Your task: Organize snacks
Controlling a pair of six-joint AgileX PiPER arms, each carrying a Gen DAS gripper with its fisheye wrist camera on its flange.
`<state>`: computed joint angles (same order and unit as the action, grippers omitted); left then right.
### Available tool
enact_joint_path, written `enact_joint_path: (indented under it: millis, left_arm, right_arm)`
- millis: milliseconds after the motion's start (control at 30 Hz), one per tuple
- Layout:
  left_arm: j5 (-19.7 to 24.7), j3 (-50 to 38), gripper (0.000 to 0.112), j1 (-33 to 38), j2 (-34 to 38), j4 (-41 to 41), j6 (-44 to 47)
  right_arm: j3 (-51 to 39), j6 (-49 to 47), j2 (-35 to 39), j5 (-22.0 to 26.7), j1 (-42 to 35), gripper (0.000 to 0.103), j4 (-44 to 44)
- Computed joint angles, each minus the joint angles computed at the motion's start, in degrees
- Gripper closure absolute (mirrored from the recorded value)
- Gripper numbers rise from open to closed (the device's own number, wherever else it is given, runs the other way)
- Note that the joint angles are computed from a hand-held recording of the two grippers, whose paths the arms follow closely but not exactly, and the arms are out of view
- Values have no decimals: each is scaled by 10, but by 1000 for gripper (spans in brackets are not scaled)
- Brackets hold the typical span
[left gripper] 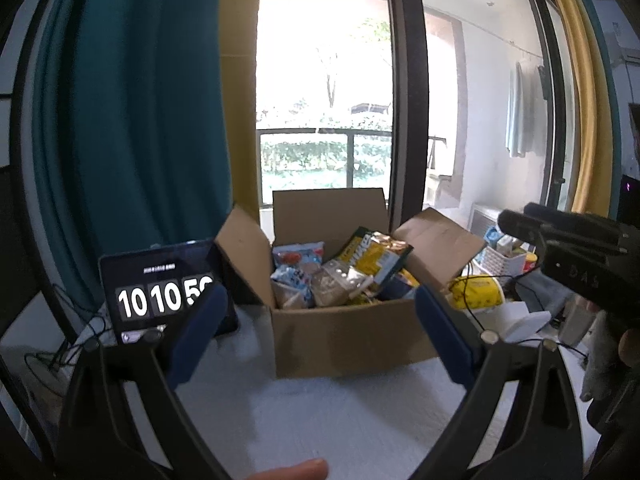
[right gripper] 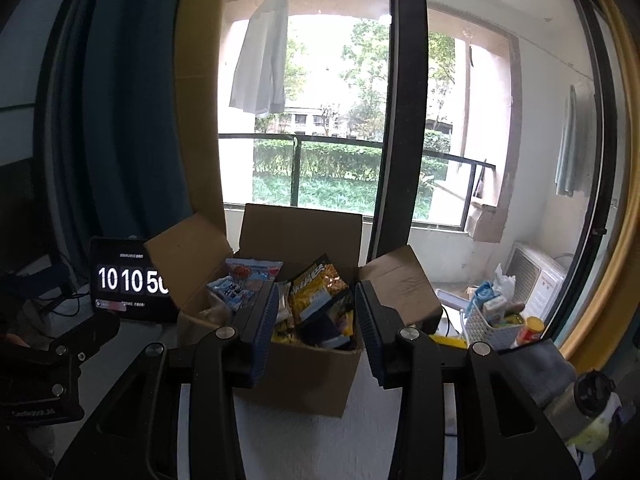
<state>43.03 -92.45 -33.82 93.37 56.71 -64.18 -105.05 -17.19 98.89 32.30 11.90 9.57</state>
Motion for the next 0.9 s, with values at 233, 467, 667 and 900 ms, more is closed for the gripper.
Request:
enact_joint_path:
  millis: [233,467,667,900]
  left_arm:
    - [39,86,16,-58,-60,57,-73]
    - [101,181,16,-114,-113,128,-169]
    - [134,270,16,-165,-161,161,-255]
    - [196,357,16,-238,-209,186,-319]
  right_arm:
    - [126,-10,-84,-36,-4,60,14]
    - [260,-33,-177,-81,5,47,22]
    - [369,-70,-249,-127,12,45,55]
    - [474,-139,-314,-174,13,41,137]
